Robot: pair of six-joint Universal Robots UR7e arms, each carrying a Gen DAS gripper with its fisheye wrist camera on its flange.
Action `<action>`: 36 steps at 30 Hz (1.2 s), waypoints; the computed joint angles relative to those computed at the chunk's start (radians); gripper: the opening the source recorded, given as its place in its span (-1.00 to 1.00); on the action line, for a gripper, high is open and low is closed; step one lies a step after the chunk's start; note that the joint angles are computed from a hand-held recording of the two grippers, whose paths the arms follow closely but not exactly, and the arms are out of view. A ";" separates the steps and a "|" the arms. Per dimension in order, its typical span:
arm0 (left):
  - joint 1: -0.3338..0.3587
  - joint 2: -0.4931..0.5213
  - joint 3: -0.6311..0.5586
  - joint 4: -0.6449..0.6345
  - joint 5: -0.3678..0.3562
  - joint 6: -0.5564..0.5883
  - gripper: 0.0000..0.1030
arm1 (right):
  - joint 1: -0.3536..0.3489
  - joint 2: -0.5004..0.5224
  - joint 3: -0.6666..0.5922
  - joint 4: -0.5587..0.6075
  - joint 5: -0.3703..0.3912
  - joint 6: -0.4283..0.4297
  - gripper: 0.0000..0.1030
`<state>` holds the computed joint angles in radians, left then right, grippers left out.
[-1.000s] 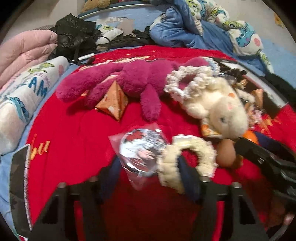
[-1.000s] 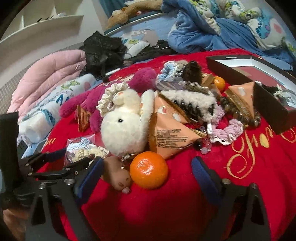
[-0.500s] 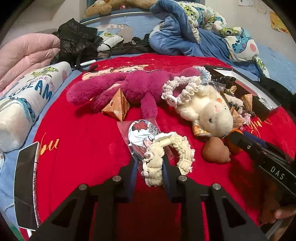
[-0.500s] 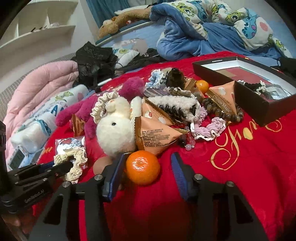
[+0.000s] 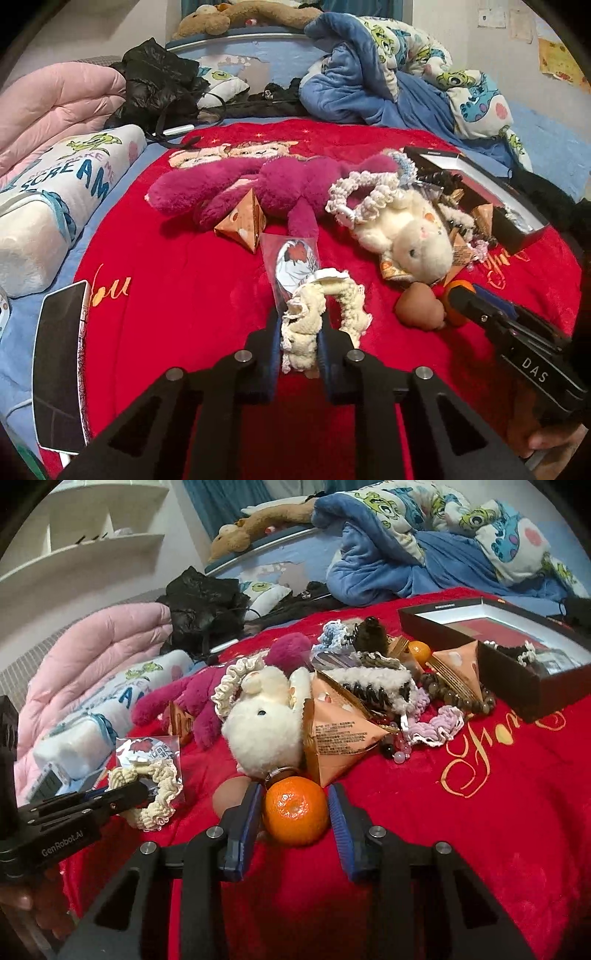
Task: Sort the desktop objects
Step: 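Carry the orange and cream scrunchie with both tools to the black box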
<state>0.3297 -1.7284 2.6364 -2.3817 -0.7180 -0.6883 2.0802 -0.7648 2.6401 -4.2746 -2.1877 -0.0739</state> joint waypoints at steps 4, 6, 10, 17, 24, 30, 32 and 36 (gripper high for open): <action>-0.022 -0.030 0.007 0.020 0.000 0.002 -0.65 | -0.002 0.008 0.017 -0.035 0.020 0.008 -0.30; -0.022 -0.039 0.008 0.028 -0.010 0.000 -0.65 | 0.005 0.017 0.016 -0.043 0.014 0.010 -0.30; -0.021 -0.056 0.010 0.049 -0.011 -0.016 -0.65 | 0.018 0.026 0.013 -0.048 0.004 0.011 -0.30; -0.059 -0.107 0.021 0.088 0.002 -0.017 -0.58 | -0.008 0.028 0.035 -0.078 0.056 0.024 -0.30; -0.074 -0.142 0.031 0.102 0.004 -0.022 -0.63 | 0.001 0.043 0.035 -0.091 0.046 0.022 -0.30; -0.038 -0.134 0.025 0.091 -0.035 -0.022 -0.86 | 0.004 0.042 0.035 -0.086 0.042 0.022 -0.30; -0.037 -0.141 0.028 0.081 -0.042 -0.027 -0.86 | 0.003 0.040 0.036 -0.084 0.045 0.025 -0.30; -0.050 -0.163 0.029 0.121 -0.026 -0.062 -0.86 | -0.002 0.039 0.041 -0.089 0.060 0.031 -0.30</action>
